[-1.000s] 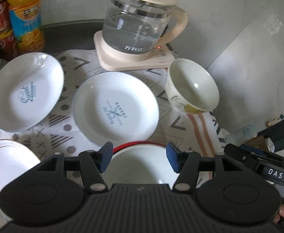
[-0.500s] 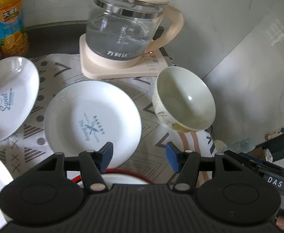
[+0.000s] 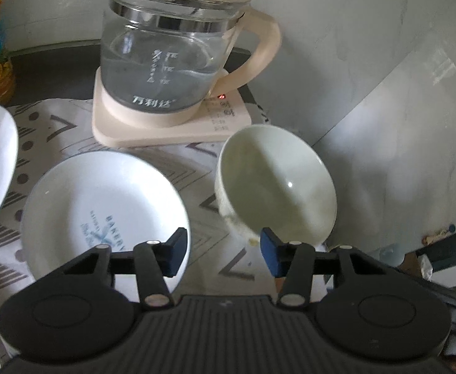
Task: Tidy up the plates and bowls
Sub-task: 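Move both tools to the smaller cream bowl and grip its rim, then lift the smaller cream bowl with both grippers and carry it over the stacked bowls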
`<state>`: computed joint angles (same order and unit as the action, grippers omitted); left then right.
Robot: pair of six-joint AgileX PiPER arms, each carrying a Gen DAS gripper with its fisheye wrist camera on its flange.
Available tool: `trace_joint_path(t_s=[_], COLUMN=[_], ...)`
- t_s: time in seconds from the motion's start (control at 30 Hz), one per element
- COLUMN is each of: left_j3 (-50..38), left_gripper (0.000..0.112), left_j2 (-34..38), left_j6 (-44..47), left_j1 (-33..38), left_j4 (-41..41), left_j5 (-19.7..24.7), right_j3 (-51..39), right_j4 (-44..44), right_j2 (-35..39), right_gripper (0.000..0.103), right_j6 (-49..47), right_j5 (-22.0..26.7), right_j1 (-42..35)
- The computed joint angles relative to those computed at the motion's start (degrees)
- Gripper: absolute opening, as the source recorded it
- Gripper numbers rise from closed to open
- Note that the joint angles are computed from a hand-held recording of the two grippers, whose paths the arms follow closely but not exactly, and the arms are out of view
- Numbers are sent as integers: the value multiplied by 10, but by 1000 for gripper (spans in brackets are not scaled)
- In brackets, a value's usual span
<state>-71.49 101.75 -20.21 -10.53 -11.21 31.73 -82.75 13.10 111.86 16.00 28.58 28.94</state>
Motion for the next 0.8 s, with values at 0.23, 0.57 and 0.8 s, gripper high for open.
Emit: trace_joint_path(t_s=[0.23, 0.57, 0.8], left_j3=[-48, -100, -102], left_gripper=[35, 13, 9], left_j2=[60, 124, 132], left_j6=[-13, -61, -107], left_j1=[-2, -7, -13], left_j4=[-4, 21, 47], left_j5=[-13, -11, -22], right_j3=[-47, -108, -128], right_j4=[54, 67, 55], right_j2=[54, 108, 129], right_gripper=[43, 34, 26], right_j6=[-35, -31, 4], right_j5=[17, 37, 40], right_j1=[-26, -30, -27])
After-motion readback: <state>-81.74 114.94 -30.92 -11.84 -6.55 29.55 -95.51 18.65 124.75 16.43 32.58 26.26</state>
